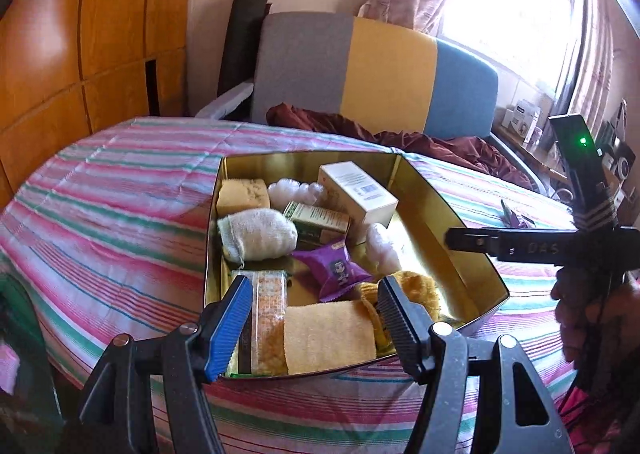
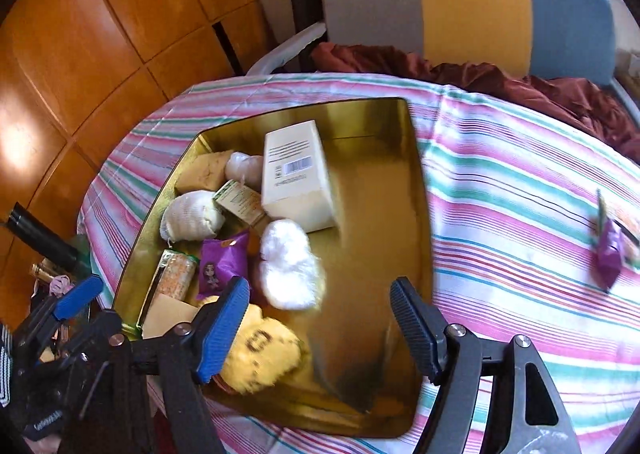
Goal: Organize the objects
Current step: 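Release the white plastic bag into the gold tray with the right tool, then move both tools back toward the purple packet and cracker packet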
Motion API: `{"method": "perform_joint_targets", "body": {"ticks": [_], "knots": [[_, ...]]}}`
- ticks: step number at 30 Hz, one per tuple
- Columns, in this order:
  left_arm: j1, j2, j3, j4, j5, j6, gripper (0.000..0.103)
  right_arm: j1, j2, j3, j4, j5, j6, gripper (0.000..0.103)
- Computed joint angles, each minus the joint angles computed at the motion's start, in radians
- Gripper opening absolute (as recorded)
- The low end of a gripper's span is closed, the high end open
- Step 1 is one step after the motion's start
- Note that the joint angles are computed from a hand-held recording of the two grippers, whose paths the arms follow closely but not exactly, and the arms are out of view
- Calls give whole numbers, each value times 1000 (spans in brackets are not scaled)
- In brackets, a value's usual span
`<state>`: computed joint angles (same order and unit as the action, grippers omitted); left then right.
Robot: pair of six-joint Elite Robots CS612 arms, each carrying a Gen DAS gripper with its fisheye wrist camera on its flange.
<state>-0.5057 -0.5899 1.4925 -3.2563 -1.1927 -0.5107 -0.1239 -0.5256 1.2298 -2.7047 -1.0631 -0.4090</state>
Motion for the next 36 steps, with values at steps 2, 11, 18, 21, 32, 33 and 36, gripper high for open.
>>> {"method": "perform_joint_targets", "body": {"ticks": [2,11,18,21,32,33,36], "knots": [[-5,-3,-1,-6,8,21,66,-13,-5,8,-19,-1,12,75],[-26,-3,-38,-11,-20,125,66,-74,-2,-22,-64,-87,104,77],[-38,12,-95,39,-83,173,66,-130,39,-115,-81,-192,221,79],[-49,23,-127,63,-94,211,66,-154,66,-153,-104,-260,298,79],[-71,133,-388,242,-306,301,66,-235,96,-166,-150,-268,707,80],[-71,148,-421,270,-325,301,66,-240,96,-166,-144,-248,723,80],[-73,212,-557,400,-369,290,66,-246,95,-167,-119,-212,743,80]]}}
